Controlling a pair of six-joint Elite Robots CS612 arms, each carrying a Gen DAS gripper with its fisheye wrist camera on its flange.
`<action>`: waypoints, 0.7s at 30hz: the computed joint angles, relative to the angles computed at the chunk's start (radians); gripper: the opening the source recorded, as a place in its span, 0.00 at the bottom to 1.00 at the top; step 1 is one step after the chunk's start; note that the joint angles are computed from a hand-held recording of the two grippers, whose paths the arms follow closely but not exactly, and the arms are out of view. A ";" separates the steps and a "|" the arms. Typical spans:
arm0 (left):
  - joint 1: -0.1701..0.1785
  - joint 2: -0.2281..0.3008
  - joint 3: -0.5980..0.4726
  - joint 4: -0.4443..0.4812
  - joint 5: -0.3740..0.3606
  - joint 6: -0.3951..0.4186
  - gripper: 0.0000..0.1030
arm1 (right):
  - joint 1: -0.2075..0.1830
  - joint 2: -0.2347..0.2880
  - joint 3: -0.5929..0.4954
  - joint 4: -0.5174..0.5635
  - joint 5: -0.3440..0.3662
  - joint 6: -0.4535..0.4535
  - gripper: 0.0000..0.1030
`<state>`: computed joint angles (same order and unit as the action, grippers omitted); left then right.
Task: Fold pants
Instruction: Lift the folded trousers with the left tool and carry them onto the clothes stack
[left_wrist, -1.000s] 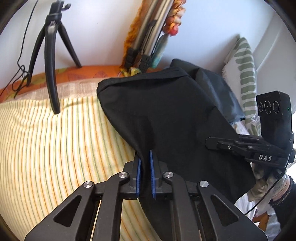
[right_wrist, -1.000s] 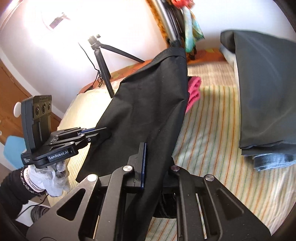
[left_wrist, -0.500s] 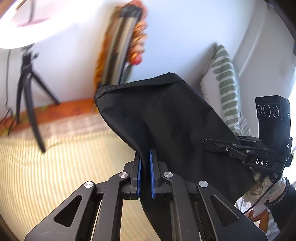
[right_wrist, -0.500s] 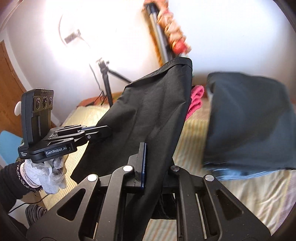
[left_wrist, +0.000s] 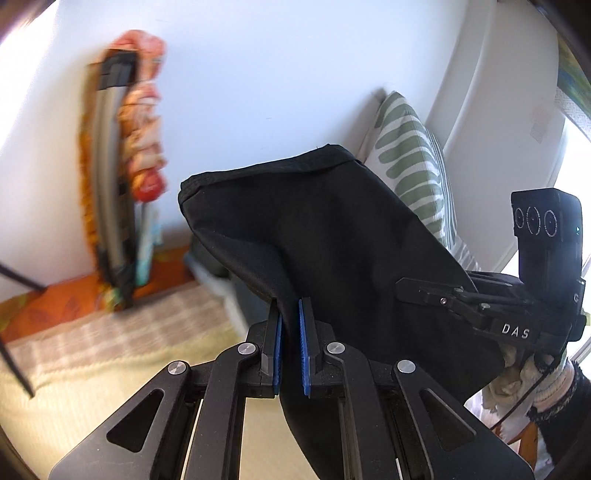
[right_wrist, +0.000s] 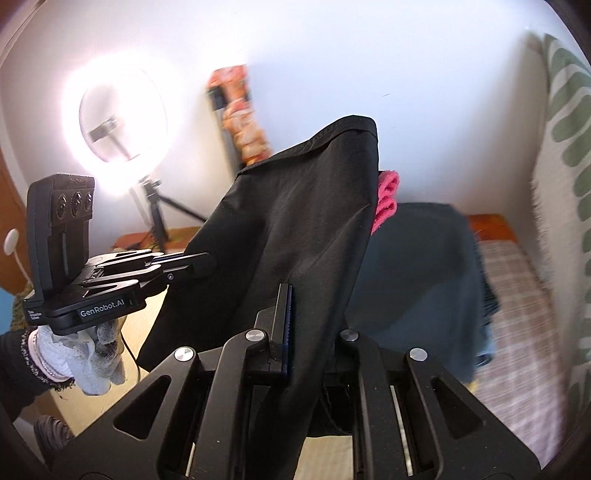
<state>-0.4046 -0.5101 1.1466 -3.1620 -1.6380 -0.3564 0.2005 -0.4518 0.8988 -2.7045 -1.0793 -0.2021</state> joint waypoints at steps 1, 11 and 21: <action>-0.001 0.012 -0.027 0.016 -0.006 0.005 0.06 | -0.003 0.005 -0.011 -0.001 -0.015 0.000 0.10; -0.001 0.126 -0.250 0.123 0.015 -0.040 0.06 | -0.028 0.088 -0.169 0.058 -0.073 0.020 0.10; 0.002 0.203 -0.387 0.265 0.062 -0.068 0.07 | -0.019 0.257 -0.473 0.239 -0.168 0.001 0.13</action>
<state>-0.4027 -0.3069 0.7595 -2.8973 -1.5761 -0.4240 0.1812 -0.1952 0.4253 -2.4655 -1.2476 -0.2009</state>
